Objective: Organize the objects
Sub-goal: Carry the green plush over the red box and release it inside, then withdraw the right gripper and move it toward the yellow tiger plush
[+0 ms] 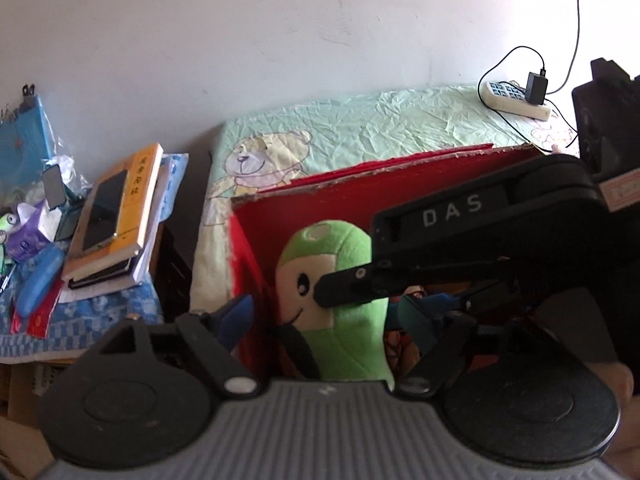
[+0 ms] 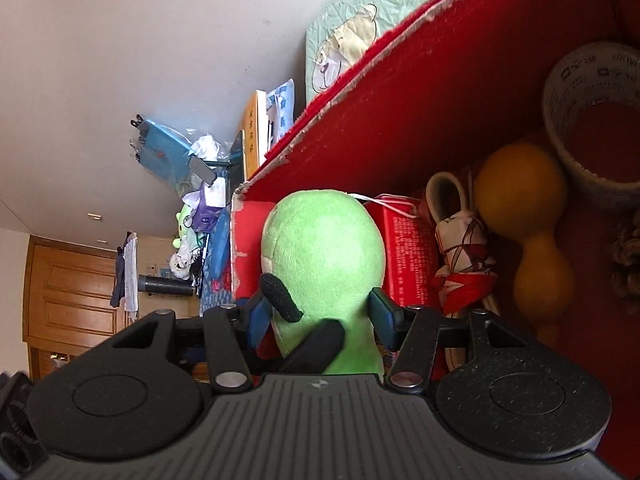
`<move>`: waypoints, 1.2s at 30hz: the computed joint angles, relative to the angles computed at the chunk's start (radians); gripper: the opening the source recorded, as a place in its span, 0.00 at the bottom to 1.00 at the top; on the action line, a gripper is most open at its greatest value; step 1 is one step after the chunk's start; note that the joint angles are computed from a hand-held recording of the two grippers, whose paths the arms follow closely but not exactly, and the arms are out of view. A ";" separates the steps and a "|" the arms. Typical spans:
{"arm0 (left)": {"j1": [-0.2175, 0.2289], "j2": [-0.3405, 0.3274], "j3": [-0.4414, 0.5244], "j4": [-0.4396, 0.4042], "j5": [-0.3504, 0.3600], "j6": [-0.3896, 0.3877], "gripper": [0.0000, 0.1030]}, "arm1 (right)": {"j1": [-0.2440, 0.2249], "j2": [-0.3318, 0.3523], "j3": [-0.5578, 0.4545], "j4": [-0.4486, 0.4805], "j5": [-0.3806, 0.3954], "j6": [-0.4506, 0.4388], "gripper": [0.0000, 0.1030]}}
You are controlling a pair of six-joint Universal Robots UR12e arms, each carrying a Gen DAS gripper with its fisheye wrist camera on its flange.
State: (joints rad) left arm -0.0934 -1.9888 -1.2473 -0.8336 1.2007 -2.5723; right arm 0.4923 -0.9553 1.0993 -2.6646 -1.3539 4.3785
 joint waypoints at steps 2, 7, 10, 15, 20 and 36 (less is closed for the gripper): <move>0.016 0.004 0.000 -0.033 -0.043 0.002 0.78 | -0.002 0.001 0.008 -0.011 0.017 0.010 0.56; 0.034 0.018 -0.020 -0.044 -0.089 -0.006 0.74 | -0.004 0.009 0.003 -0.023 0.041 -0.015 0.56; 0.030 0.018 -0.020 -0.045 -0.077 -0.014 0.72 | -0.001 0.025 -0.036 0.021 0.029 -0.096 0.56; 0.025 0.018 -0.018 -0.060 -0.062 -0.036 0.77 | 0.003 0.023 -0.051 0.066 -0.011 -0.197 0.57; 0.018 0.021 -0.023 -0.053 -0.042 -0.059 0.78 | 0.009 -0.007 -0.005 0.044 -0.060 -0.216 0.59; -0.069 0.087 -0.072 0.017 0.059 -0.183 0.84 | 0.005 -0.159 0.197 -0.080 -0.163 -0.356 0.64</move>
State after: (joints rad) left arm -0.1624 -1.9022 -1.3192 -0.8161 1.2597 -2.7548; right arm 0.4969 -1.1144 1.2964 -2.7444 -1.5173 4.0230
